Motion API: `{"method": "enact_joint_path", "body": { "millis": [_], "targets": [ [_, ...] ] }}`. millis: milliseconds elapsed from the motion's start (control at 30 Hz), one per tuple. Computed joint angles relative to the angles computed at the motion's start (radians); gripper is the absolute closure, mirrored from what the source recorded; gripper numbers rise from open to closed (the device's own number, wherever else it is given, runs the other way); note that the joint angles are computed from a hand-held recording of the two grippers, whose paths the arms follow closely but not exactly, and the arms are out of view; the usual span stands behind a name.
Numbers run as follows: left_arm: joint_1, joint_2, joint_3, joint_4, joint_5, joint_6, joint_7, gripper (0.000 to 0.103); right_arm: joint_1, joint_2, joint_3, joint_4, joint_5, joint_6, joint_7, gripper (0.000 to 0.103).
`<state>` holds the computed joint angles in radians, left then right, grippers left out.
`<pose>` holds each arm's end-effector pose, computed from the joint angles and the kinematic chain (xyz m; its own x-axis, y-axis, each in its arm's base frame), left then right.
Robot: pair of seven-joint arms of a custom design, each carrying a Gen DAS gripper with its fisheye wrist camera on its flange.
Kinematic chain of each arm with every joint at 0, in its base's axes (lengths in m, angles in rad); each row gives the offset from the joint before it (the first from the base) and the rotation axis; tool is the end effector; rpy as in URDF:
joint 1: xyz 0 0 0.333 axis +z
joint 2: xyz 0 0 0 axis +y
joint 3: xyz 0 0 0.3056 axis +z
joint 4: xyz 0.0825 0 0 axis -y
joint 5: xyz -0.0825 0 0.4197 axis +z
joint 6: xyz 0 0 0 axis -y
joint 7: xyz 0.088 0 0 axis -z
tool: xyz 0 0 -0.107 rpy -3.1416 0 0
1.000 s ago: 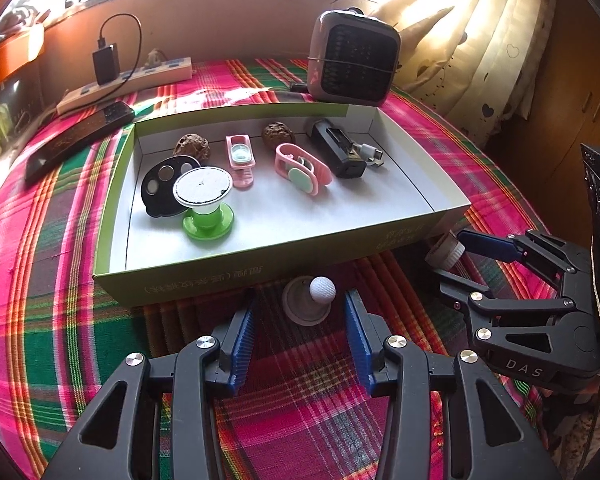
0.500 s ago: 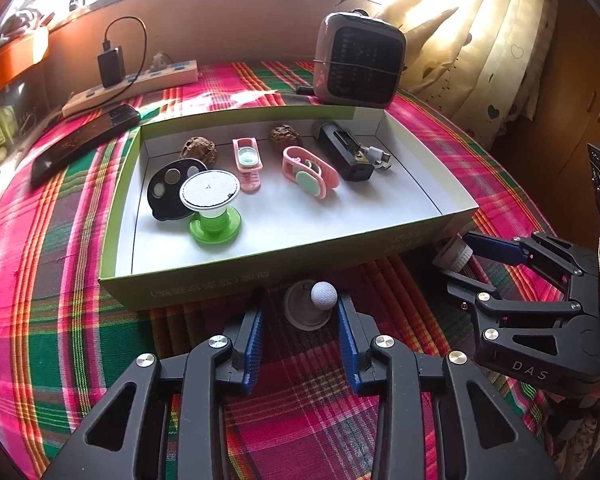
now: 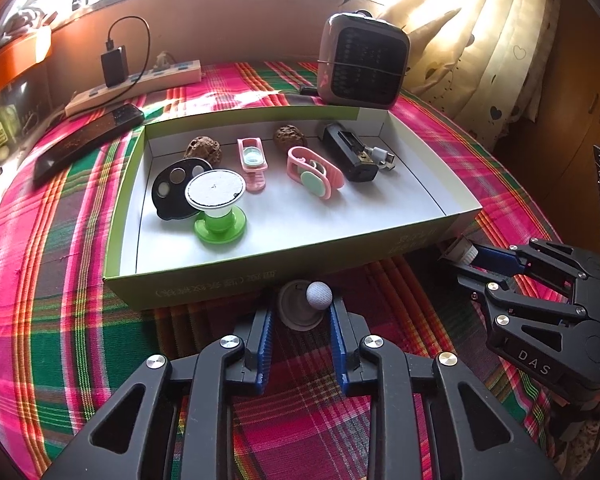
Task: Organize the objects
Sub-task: 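Close the left gripper on the white knob stand while the right closes on the white cap, then lift the white knob stand and white cap and carry them over the box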
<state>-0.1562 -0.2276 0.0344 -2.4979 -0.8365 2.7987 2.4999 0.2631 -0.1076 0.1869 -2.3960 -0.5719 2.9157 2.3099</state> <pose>0.5062 -0.0269 0.3820 -0.3611 -0.9228 0.1340 -0.7604 0.2082 -0.6152 0.4781 0.2687 0.3878 0.2315 -0.9728 0.0046 -0.7595 -0.1836 -0.6241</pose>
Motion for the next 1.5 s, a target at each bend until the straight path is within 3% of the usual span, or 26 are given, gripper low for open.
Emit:
{"method": "enact_joint_path", "body": {
  "millis": [467, 1500],
  "targets": [
    [0.000, -0.005, 0.000, -0.003, 0.002, -0.006, -0.001, 0.080, 0.003, -0.005, -0.004, -0.010, 0.028, 0.013, -0.017, 0.074],
    [-0.055, -0.101, 0.053, -0.044, -0.022, -0.011, 0.037, 0.080, -0.067, -0.070, 0.075, -0.031, -0.028, 0.053, 0.035, 0.074]
  ]
}}
